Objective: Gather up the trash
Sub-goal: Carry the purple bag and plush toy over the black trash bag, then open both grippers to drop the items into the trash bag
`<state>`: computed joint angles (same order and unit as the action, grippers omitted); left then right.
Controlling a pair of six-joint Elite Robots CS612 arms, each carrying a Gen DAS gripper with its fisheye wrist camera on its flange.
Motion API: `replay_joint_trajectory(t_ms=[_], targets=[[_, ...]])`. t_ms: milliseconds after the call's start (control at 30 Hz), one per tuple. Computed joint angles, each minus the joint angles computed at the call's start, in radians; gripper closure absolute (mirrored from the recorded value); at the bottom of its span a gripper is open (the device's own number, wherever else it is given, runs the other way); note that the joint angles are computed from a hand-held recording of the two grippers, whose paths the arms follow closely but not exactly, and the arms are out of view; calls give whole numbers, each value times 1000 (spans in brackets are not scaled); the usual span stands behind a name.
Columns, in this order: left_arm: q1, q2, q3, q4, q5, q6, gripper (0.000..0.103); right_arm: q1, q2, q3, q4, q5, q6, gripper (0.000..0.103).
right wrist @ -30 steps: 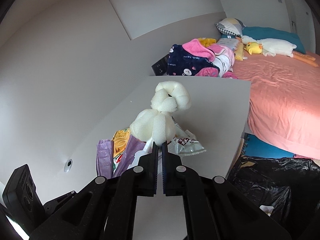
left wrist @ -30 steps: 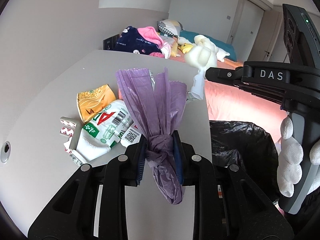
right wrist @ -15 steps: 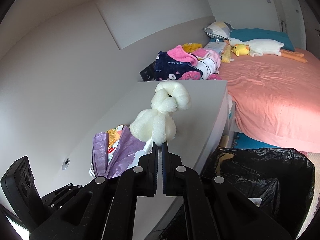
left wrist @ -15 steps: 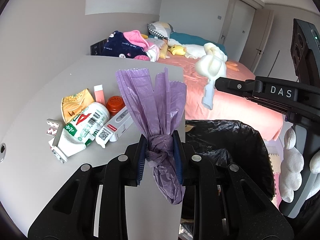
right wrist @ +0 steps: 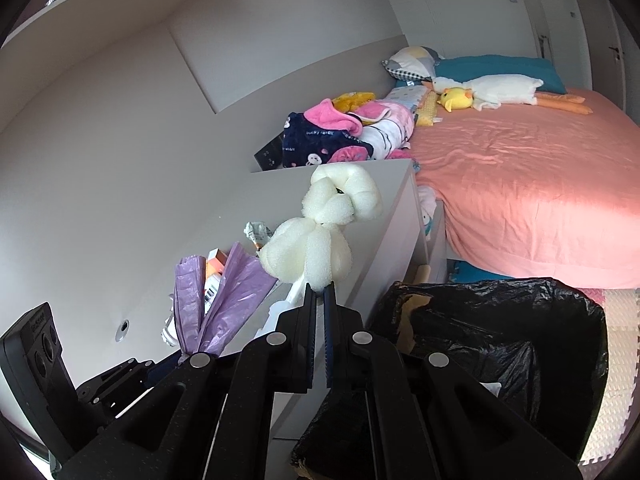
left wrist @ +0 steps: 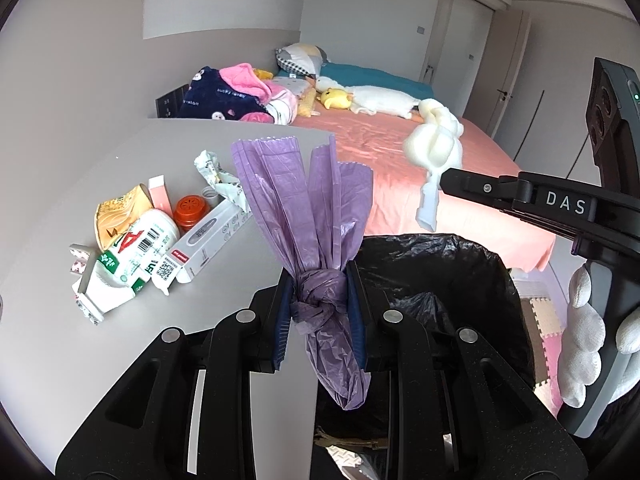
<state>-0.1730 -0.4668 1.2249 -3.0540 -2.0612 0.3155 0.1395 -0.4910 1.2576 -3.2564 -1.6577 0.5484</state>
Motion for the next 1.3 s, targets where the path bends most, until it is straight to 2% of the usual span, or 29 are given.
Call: replay_joint_trajectory(t_ms=[533,933,967,1000,1033,1067,1100,1167,1300], targets=[[-34,-4,11,69,-41,82,78,-22,-47,129,-34,-88,77,99],[-55,0,4,168,-70,151,78,-42,-79,199,6,-151,133,99],[-56,1,-1,187,-78,157,71,-44,-83,202,29,-152,133,98],[-57,1,-8,221,-85,168,58,-44,-89,205,63,-164,147,89],[-59,2,-9,226,-74,159,19,-44,-93,209,82,-179,170,67],[-61,3,-2,188,-57,132,6,-43,-96,215,91,-203,195,53],[-62,5,4,153,-45,114,6,-40,-97,221,85,-235,213,35],[-65,4,2,165,-22,119,6,-37,-99,228,87,-274,221,35],[-57,11,-14,175,-26,80,6,-42,-96,233,81,-261,233,35]])
